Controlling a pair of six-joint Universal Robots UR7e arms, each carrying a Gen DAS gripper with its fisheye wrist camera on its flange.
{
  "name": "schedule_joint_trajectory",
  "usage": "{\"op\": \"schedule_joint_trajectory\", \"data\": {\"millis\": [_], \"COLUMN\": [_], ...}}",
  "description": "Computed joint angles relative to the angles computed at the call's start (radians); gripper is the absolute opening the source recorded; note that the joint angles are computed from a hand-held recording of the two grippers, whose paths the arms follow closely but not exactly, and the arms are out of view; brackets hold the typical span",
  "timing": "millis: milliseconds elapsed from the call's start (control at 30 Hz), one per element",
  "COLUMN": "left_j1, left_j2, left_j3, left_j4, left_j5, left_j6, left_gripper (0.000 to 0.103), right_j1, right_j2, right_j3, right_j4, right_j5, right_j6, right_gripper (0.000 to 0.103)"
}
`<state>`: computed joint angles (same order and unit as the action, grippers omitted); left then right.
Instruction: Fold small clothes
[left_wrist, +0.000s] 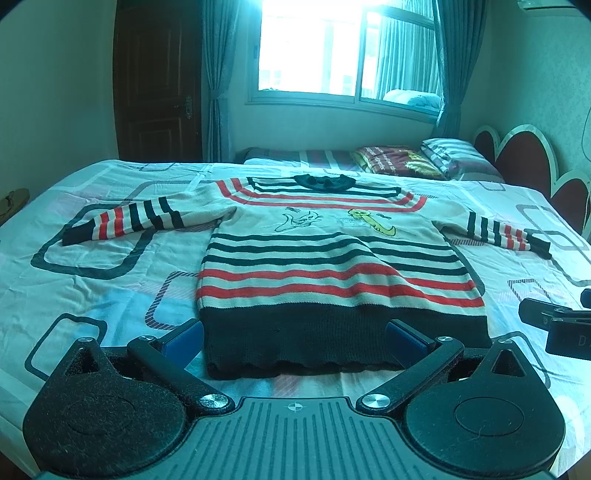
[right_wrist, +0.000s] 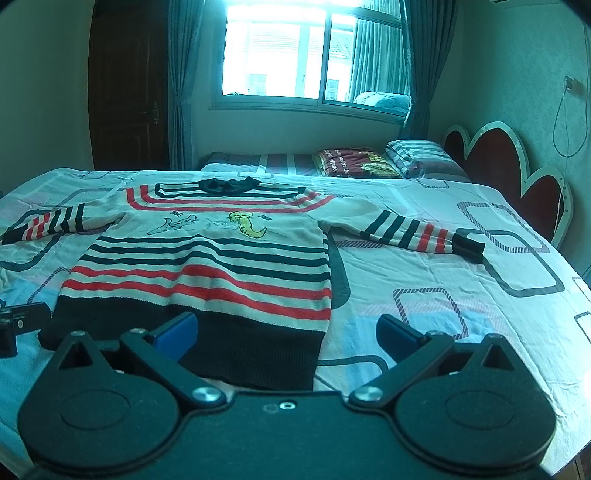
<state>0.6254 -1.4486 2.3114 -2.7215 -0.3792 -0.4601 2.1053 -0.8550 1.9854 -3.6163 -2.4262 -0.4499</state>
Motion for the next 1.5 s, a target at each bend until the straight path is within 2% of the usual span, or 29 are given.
{"op": "schedule_joint_trajectory", "data": {"millis": [633,767,833,867,1033,1167,1200,1233,1267,1333,1400,1467,1500], "left_j1": [0.011,0.038,0.075,0.089,0.18,0.295,0.314,0.33,0.35,0.383,0.408,0.427,0.437], "left_j2": [0.007,0.02,0.03,0.045,0.227,0.33,0.363,0.381,0.397,0.424,0.47,0.5,0.513], "left_j3": [-0.008,-0.01,-0.029,-0.038,-0.156,-0.319,-0.363,-0.398,-0.436,-0.502,-0.566,-0.614,-0.634], "left_j4": [-0.003,-0.101,-0.167,-0.218,-0.595,-0.675,-0.702,-0.698,-0.674,-0.62,-0.63,-0.603,-0.587], "left_j5": [-0.014,-0.043,-0.12,-0.134,-0.124,-0.214,-0.217,-0.225,-0.247,-0.284,-0.3,-0.312,-0.324], "left_j6": [0.0,0.025,0.094,0.138,0.431,0.548,0.59,0.61,0.613,0.602,0.634,0.646,0.645], "left_gripper": [0.103,0.103,0.103,0.103,0.103,0.103,0.103,0.103,0.103,0.103,0.103,0.103,0.103], "right_j1": [-0.008,-0.022,-0.042,-0.055,-0.134,-0.223,-0.25,-0.274,-0.301,-0.347,-0.408,-0.464,-0.492], "right_j2": [-0.002,-0.005,-0.021,-0.029,-0.043,-0.048,-0.051,-0.051,-0.051,-0.043,-0.042,-0.04,-0.036], "right_j3": [0.004,0.002,0.003,0.002,-0.055,-0.144,-0.167,-0.193,-0.224,-0.285,-0.333,-0.374,-0.393], "right_j4": [0.01,0.006,-0.002,-0.014,-0.065,-0.071,-0.068,-0.057,-0.029,0.029,0.092,0.157,0.179], "right_j5": [0.011,0.026,0.06,0.078,0.137,0.192,0.218,0.237,0.246,0.257,0.311,0.359,0.383], "right_j6": [-0.009,-0.004,0.002,0.007,-0.013,0.018,0.039,0.062,0.09,0.16,0.267,0.394,0.461], "right_gripper": [0.102,0.102,0.102,0.102,0.103,0.101,0.099,0.09,0.078,0.07,0.062,0.042,0.039]}}
